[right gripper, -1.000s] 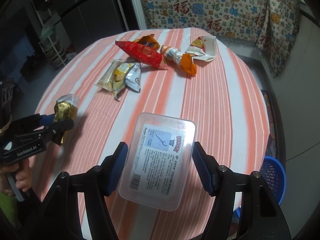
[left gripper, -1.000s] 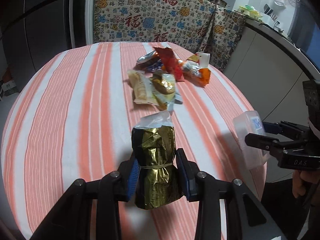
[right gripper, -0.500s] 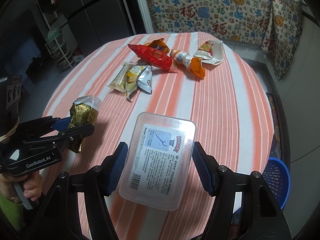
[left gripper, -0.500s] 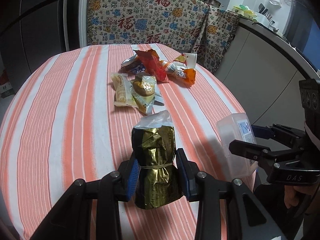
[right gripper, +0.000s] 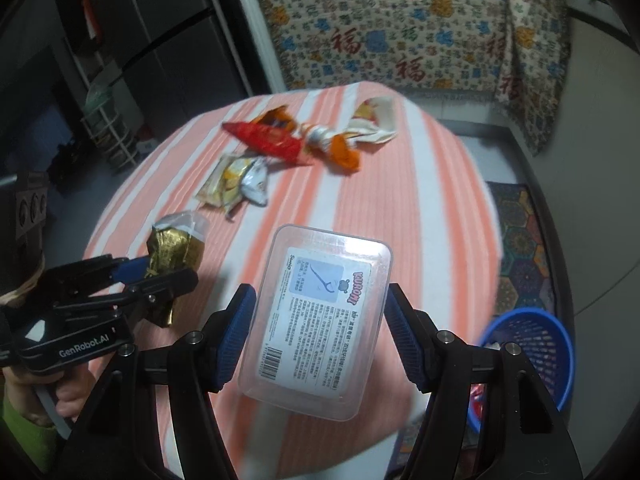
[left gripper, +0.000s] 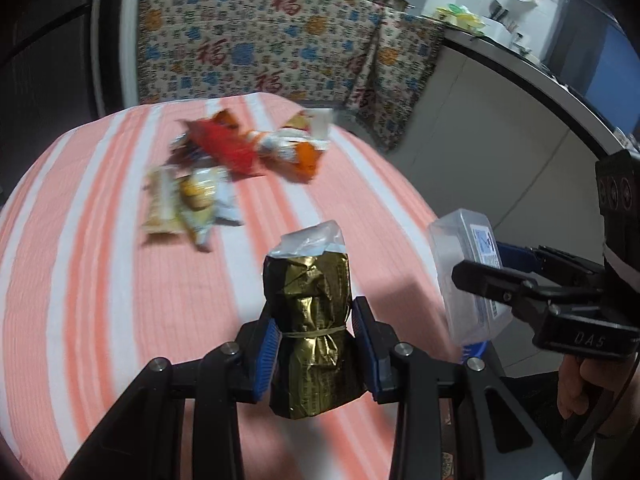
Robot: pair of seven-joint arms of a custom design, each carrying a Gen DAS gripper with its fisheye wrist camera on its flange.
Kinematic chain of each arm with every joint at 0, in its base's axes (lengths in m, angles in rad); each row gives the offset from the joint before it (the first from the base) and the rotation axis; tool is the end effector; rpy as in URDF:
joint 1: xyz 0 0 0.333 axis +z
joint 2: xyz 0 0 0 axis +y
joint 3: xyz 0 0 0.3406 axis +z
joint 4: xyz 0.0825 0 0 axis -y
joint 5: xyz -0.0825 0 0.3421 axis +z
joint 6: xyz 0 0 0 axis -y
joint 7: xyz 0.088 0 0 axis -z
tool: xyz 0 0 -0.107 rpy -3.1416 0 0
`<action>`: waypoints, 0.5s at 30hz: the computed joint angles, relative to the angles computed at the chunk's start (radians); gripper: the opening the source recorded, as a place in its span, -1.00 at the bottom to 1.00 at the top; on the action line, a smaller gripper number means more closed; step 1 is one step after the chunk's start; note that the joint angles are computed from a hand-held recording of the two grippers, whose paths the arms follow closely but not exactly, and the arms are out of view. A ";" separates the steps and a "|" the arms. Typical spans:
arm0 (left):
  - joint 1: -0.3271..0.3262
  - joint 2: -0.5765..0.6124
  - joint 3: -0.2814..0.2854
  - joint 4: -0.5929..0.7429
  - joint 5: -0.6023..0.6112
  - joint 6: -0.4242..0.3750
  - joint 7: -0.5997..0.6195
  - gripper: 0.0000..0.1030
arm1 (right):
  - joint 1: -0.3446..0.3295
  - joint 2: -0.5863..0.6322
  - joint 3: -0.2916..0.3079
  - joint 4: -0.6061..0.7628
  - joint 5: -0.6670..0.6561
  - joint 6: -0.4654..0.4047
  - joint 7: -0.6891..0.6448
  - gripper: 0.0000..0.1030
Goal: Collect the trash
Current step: 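Carry the gold wrapper and plastic box over the blue wastebasket and release both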
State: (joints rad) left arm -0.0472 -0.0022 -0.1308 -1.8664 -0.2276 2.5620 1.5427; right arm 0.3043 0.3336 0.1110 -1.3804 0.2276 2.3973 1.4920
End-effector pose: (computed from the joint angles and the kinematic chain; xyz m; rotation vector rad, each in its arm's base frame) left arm 0.5608 -0.0975 0.6280 -1.9041 1.9128 -0.9250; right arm 0.6230 0.2602 0.6346 -2.0049 1.3845 -0.2546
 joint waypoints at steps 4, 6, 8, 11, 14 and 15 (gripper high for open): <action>-0.036 0.069 -0.037 0.101 -0.046 -0.032 0.033 -0.30 | -0.049 -0.066 -0.034 -0.071 0.006 0.030 -0.004 0.30; -0.054 0.118 -0.058 0.171 -0.074 -0.065 0.050 -0.30 | -0.073 -0.088 -0.052 -0.095 -0.005 0.031 -0.004 0.30; -0.081 0.178 -0.082 0.253 -0.070 -0.096 0.052 -0.30 | -0.096 -0.105 -0.075 -0.116 -0.034 0.030 0.009 0.30; -0.123 0.272 -0.106 0.375 -0.038 -0.132 0.040 -0.30 | -0.138 -0.113 -0.100 -0.138 -0.054 0.020 0.019 0.30; -0.158 0.375 -0.129 0.498 -0.025 -0.171 0.031 -0.30 | -0.174 -0.111 -0.113 -0.159 -0.059 0.017 0.023 0.30; -0.173 0.415 -0.136 0.545 -0.019 -0.185 0.025 -0.30 | -0.184 -0.108 -0.117 -0.166 -0.059 0.017 0.024 0.30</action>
